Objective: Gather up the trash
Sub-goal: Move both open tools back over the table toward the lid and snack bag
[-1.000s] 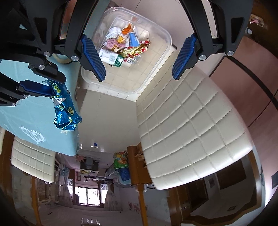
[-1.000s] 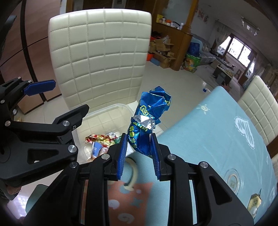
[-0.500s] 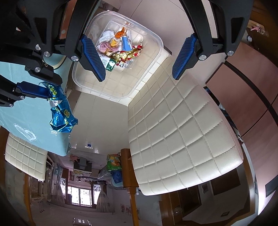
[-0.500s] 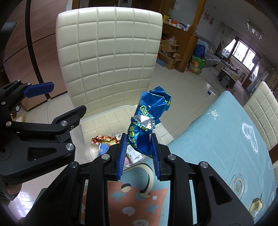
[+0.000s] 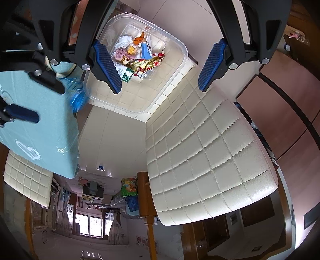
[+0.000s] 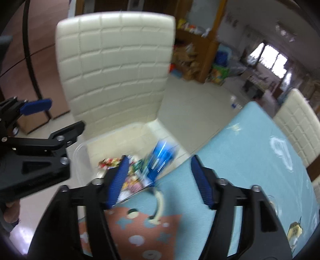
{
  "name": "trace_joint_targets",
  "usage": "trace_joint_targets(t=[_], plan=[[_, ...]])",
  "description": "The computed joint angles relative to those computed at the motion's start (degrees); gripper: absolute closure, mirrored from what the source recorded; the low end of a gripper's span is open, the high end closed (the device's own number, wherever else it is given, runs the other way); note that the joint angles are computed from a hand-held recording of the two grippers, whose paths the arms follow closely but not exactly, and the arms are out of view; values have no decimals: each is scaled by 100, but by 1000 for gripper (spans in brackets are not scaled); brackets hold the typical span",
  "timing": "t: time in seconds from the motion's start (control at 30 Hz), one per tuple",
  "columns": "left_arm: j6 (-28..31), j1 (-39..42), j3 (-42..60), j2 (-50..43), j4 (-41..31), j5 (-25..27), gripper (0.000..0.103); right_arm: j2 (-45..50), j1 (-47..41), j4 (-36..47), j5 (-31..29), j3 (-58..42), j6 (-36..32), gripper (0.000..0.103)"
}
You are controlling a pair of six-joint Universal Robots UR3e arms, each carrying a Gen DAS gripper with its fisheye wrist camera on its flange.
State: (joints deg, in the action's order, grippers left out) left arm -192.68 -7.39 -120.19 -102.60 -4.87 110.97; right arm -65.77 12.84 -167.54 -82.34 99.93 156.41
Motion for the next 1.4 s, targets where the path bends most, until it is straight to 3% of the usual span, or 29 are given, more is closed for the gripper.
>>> trace_joint_targets(t=[0.43, 0.73, 1.07, 1.4], plan=[[-176, -698, 492, 28, -531, 194, 26, -972, -803, -122, 404, 1023, -92, 38], [-363, -1420, 1312, -205, -1117, 25, 26, -2122, -1959, -314, 908, 2249, -384, 37], [-353, -2459, 3310, -1345, -2092, 94, 26, -3329, -4191, 191, 1891, 3230, -1211, 37], [-68, -3118, 6509, -3299, -3666, -77, 18, -2811, -5680, 456, 2244, 3019, -1690, 37]])
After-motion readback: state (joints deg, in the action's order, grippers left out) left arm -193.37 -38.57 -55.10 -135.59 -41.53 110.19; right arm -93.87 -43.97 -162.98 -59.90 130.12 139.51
